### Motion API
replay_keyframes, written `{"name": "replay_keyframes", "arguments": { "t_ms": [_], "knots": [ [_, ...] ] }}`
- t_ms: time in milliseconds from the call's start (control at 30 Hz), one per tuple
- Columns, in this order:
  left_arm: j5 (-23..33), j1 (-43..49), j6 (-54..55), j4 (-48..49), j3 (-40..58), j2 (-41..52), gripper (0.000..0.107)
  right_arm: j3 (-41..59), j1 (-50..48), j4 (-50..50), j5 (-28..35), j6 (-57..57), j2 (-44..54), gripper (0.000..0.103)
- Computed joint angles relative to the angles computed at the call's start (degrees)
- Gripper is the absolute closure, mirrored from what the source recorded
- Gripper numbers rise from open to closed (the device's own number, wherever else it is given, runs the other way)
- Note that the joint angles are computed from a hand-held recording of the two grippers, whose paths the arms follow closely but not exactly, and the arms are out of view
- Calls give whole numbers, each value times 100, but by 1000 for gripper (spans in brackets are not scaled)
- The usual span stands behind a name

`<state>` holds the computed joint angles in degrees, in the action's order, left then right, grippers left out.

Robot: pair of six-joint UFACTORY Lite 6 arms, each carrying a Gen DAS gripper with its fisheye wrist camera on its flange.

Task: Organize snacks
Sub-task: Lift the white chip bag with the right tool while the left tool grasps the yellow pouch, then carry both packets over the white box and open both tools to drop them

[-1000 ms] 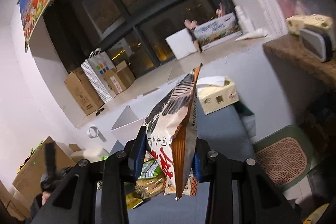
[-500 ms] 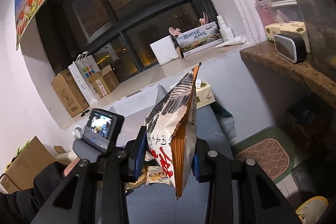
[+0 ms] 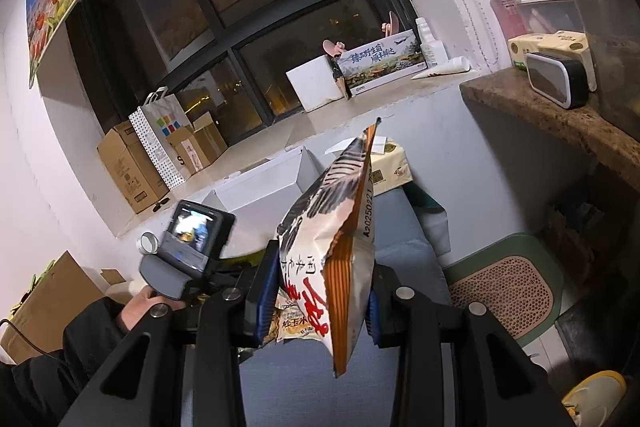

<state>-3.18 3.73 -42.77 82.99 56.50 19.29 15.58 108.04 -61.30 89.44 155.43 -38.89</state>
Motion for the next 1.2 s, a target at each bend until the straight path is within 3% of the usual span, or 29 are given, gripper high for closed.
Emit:
{"name": "replay_keyframes", "arguments": {
  "t_ms": [100,167,267,467,667,833,967,1033,1100,1200],
  "knots": [
    [-560,387,-1464,1570,-201,-506,93,78,-33,-47,-22,-104,64,64],
    [-932,668,-1821,1953,-359,-865,93,151,-90,-92,-61,-187,134,64],
    [-1917,1349,-2723,2880,-262,-1260,93,310,-266,-209,-200,-352,294,64],
    [-3961,2935,-3071,3310,-164,-1867,93,767,-830,-604,-732,-800,836,64],
    [-5271,3761,-3717,3587,866,-1311,93,1191,-1614,-1108,-1447,-1255,1244,64],
    [-5737,3697,-4473,3555,2123,-435,93,1729,-2884,-1846,-2497,-2011,1438,64],
    [-5677,3207,-5432,3663,3576,571,93,2385,-4700,-2619,-4131,-2508,1862,66],
    [-5409,2870,-5815,3779,4330,1059,93,3017,-5816,-2921,-5267,-2709,2417,66],
    [-5193,2594,-6209,4005,5015,1509,93,3721,-6577,-2971,-5954,-2971,3040,67],
    [-5194,2189,-7170,4588,6704,2645,93,5065,-7245,-2458,-6388,-4001,4177,67]
  ]
}}
